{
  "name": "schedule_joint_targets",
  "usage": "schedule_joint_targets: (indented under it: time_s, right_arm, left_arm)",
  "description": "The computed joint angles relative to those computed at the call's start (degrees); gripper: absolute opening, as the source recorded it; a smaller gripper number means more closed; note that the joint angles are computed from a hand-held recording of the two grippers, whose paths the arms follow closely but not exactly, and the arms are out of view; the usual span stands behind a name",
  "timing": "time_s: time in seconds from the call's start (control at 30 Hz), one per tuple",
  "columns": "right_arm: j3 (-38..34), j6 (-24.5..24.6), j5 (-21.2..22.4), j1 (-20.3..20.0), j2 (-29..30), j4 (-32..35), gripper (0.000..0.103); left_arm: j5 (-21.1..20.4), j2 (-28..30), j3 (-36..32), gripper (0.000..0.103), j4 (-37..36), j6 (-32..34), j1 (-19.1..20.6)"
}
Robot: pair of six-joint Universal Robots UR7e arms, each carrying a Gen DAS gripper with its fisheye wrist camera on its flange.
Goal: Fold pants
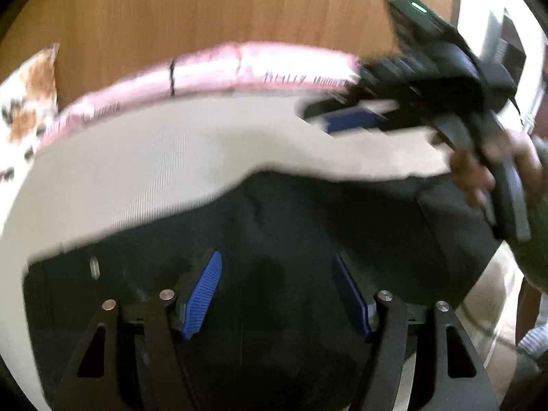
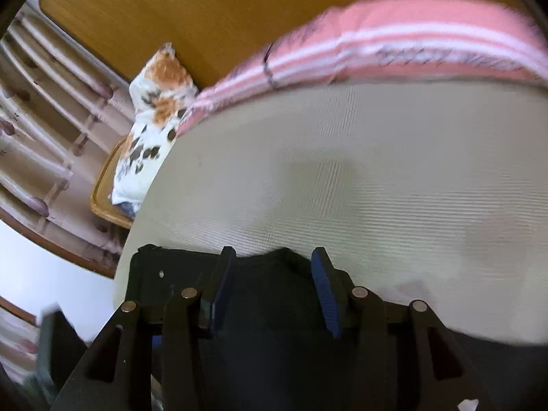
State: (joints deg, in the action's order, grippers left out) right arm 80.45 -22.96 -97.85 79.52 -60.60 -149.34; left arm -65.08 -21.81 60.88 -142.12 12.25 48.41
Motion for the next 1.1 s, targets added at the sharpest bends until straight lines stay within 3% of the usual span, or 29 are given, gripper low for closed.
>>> schedule_joint_targets:
  time_s: [0.17, 0.3, 0.4, 0.5, 0.57, 0.63, 0.7, 0.77, 0.87, 0.97, 1.1]
  right_arm:
    - [9.0, -1.4, -10.4, -2.0, -7.4, -10.2, 0.046]
    - [12.8, 3.5, -9.0, -6.5, -11.6, -9.3, 0.046]
    - [14.6, 3.1, -9.5, -7.8, -11.9, -10.9, 0.046]
    - [15.1, 0.8, -14.5, -7.5, -9.6, -17.1, 0.046]
    - [15.1, -2.7, -19.0, -7.5, -7.2, -25.0, 0.042]
    - [14.8, -2.3, -17.3, -8.4, -6.8, -28.1, 0.04]
    - [14.4, -1.9, -15.3, -9.3, -7.1, -28.2, 0.04]
    - [13.1, -0.6, -14.3, -9.6, -7.0, -26.2, 0.04]
    - [12.3, 5.6, -11.0, -10.4, -9.5, -19.5, 0.044]
    - [16.1, 8.0, -8.8, -11.6, -14.4, -20.6, 0.052]
    - [22.7, 7.7, -12.8, -14.0, -20.7, -24.8, 0.057]
  left_arm:
    - [-3.1, 7.6, -12.4, 0.067, 3.8, 4.0, -0.1]
    - [-4.8, 15.2, -25.2, 0.067, 12.8, 3.3, 0.6]
    - [-2.0, 21.3, -35.3, 0.067, 18.5, 3.3, 1.1]
    - [-1.3, 24.8, -41.4, 0.067, 22.5, 1.8, 1.7]
    - [-0.3, 24.8, -40.5, 0.067, 20.8, 2.6, 1.6]
    - [1.9, 24.2, -37.8, 0.067, 18.5, 4.2, 1.1]
    - [3.6, 23.7, -35.5, 0.068, 15.9, 6.0, 0.7]
    - [3.5, 24.9, -38.2, 0.068, 17.9, 5.5, 0.8]
    - [4.4, 25.4, -40.0, 0.068, 21.0, 4.5, 0.4]
    - [5.0, 21.7, -32.5, 0.07, 18.3, 5.8, -0.4]
    - [3.8, 15.1, -19.6, 0.07, 13.2, 4.7, -0.7]
